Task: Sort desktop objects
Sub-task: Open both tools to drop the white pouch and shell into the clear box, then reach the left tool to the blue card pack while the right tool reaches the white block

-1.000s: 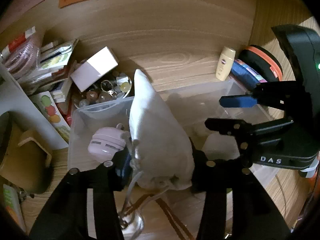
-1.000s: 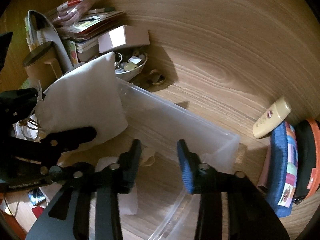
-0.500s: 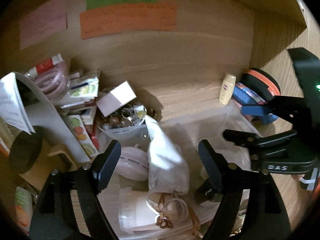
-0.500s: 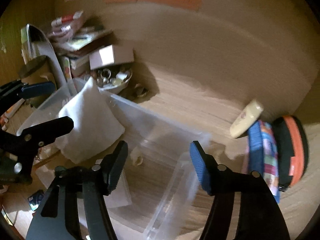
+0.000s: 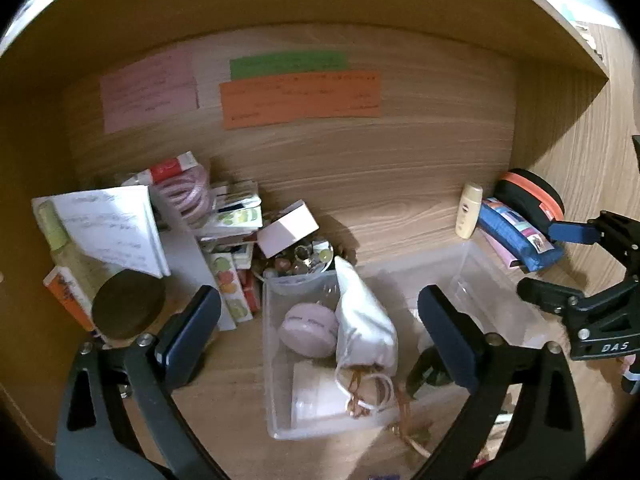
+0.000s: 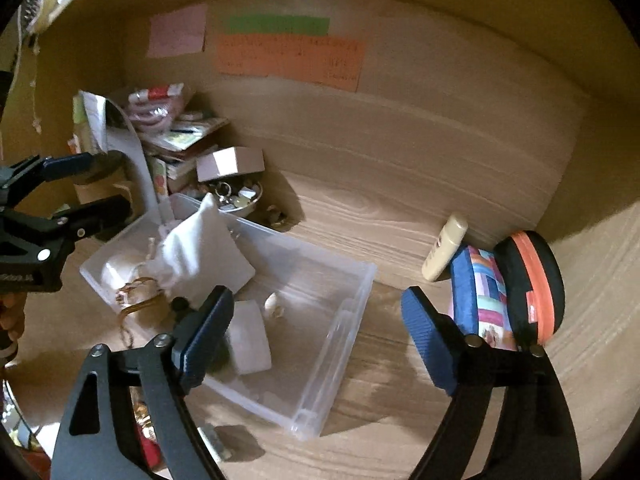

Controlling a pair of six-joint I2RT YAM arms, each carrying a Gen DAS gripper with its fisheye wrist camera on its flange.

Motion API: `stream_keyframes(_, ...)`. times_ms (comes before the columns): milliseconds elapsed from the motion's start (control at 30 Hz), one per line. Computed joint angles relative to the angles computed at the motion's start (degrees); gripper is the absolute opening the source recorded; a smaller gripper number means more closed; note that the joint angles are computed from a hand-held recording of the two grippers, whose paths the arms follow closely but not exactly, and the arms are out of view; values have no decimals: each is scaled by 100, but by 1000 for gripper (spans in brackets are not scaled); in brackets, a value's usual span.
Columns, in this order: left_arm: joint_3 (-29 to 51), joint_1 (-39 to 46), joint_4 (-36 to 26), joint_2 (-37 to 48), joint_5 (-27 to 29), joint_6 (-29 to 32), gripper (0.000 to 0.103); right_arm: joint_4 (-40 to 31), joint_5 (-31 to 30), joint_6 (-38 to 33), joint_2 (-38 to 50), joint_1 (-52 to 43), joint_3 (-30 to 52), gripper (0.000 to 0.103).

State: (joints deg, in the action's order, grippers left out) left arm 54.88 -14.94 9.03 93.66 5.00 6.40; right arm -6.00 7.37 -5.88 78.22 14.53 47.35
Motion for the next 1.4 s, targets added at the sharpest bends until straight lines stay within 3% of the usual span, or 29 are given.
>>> stream_keyframes(600, -1493, 2, 20, -1198, -440, 279, 101, -128, -375, 404, -1456, 102, -1323, 86)
stream_keyframes(967, -2080, 115, 144, -691, -358, 732, 101, 235, -590, 523, -1204, 167, -1852, 86)
stream_keyframes(1400, -2125, -129, 222, -54, -312, 1013, 101, 547, -801, 509, -408, 34, -1872, 86)
